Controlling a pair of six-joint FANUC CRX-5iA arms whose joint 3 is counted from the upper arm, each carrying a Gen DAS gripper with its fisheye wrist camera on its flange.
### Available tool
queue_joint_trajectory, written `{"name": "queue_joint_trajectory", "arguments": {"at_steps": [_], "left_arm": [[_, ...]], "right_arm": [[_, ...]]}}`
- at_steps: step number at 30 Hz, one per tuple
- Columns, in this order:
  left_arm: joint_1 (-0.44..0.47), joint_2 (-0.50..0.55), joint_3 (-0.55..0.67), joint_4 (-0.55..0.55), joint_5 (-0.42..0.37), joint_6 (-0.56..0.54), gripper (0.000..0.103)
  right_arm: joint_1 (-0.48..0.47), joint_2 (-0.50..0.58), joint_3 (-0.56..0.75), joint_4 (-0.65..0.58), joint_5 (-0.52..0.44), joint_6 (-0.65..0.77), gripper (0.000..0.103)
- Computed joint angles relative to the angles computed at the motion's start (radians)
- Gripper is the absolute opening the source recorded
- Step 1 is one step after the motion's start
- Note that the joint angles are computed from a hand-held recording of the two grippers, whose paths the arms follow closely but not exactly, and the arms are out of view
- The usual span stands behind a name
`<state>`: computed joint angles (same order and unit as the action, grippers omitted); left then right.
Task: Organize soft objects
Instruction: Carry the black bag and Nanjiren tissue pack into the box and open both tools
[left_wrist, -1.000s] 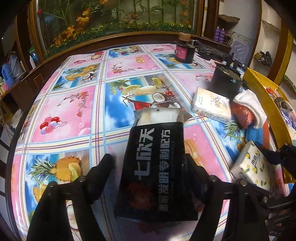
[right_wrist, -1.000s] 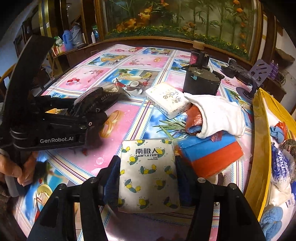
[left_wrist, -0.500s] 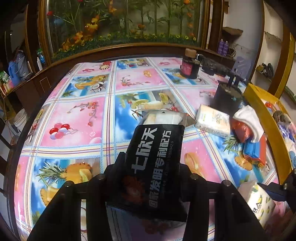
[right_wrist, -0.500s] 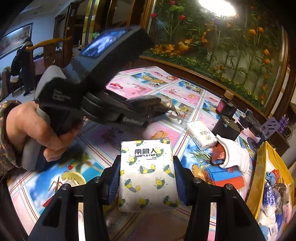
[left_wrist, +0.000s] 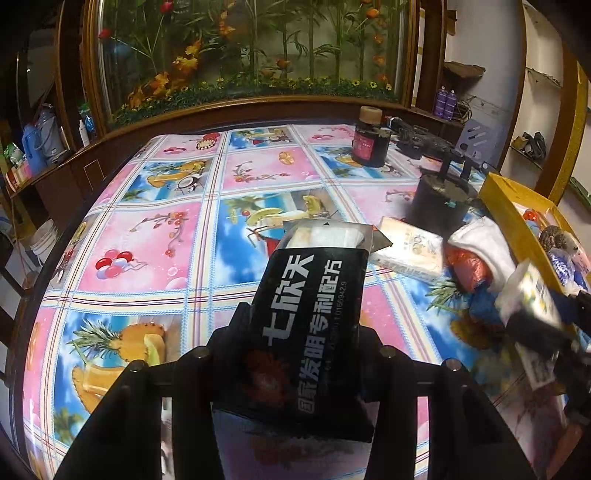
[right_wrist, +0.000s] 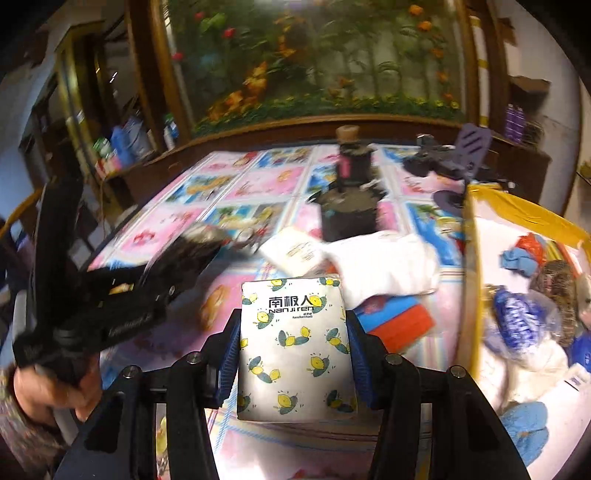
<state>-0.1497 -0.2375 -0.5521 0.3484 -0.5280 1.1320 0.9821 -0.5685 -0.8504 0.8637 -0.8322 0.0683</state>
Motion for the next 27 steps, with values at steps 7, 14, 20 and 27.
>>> {"name": "queue_joint_trajectory", "arguments": {"at_steps": [7,14,20,27], "left_arm": [[-0.040,-0.032,-0.023,0.038,0.041,0.000,0.046],[-0.047,-0.037,-0.026,0.041,0.045,0.004,0.046],[-0.042,-0.053,-0.041,0.063,0.060,-0.013,0.046],[-0.042,-0.063,-0.051,0.073,0.072,-0.019,0.046]], "right_arm": [[-0.023,-0.130,-0.101,0.265,-0.159,-0.358,0.056],[-0.051,-0.177,-0.107,0.233,-0.193,-0.416,0.056],[-0.048,-0.175,-0.103,0.230,-0.196,-0.415,0.056],[-0.045,-0.207,-0.114,0.225,-0.210,-0.423,0.056]]}}
